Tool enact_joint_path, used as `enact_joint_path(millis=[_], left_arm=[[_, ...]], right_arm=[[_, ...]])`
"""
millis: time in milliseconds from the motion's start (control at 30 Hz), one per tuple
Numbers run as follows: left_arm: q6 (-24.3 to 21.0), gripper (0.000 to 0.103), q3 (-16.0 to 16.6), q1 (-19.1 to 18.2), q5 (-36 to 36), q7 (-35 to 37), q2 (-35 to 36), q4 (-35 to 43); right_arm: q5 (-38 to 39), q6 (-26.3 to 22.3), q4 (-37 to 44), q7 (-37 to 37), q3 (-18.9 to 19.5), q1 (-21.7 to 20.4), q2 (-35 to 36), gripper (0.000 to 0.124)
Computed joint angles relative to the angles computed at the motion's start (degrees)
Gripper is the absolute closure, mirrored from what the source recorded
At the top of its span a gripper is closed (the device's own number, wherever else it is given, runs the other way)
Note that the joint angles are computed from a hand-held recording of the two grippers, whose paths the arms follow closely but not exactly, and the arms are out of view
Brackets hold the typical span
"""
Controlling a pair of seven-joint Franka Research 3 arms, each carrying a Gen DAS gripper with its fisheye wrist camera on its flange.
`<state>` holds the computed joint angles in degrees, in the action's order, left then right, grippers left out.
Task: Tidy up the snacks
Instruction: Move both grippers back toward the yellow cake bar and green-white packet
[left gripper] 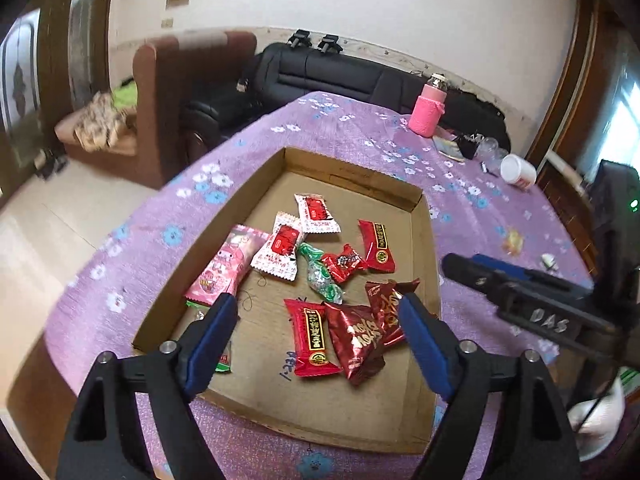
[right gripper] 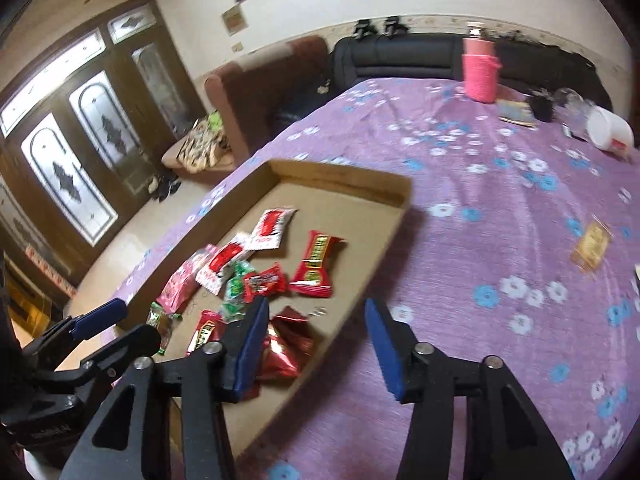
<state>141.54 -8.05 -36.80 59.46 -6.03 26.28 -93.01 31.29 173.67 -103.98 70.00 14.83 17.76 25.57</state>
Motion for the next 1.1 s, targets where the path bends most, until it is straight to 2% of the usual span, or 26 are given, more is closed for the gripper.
enact_joint_path(millis=[100,267,400,533,700,867,1100], left_arm=[[-2.13,0.020,-0.49,-1.06,-0.47,2.85,1.44,2.80],[-7.83,0.020,-0.38,-4.33,-1.38,8.70,4.89,9.36],[-13.53,0.019,0.47,-7.80,-1.11,13.22,8.19,15.60],[-15.84,0.019,1.16,-9.82,-1.84,17.19,11.02,20.43],[-17.01,0.019,2.23,-11.68,-3.35,20.46,13.63,24.82],[-17.71,0.019,3.07,-12.76,-4.59,22.45,14.97,27.08],[-18.07,0.019,3.70,-13.41,-5.54,23.12,15.23,27.50]], right_arm=[[3.19,1.96,-3.13,-2.23,2.30,-3.07,-1.88,0.066],[5.84,4.27,-8.39,-3.05,1.98,-5.26,-4.80,0.065],[11.24,5.99,-12.24,-6.64,5.23,-10.51,-7.00,0.065],[18.93,7.41,-15.13,-12.50,8.95,-15.84,-9.27,0.066],[29.57,7.91,-16.53,-20.84,10.44,-18.73,-11.49,0.066],[38.34,7.71,-16.88,-27.87,9.94,-19.18,-12.84,0.065],[44.52,6.72,-17.07,-32.26,5.93,-16.52,-13.89,0.065]])
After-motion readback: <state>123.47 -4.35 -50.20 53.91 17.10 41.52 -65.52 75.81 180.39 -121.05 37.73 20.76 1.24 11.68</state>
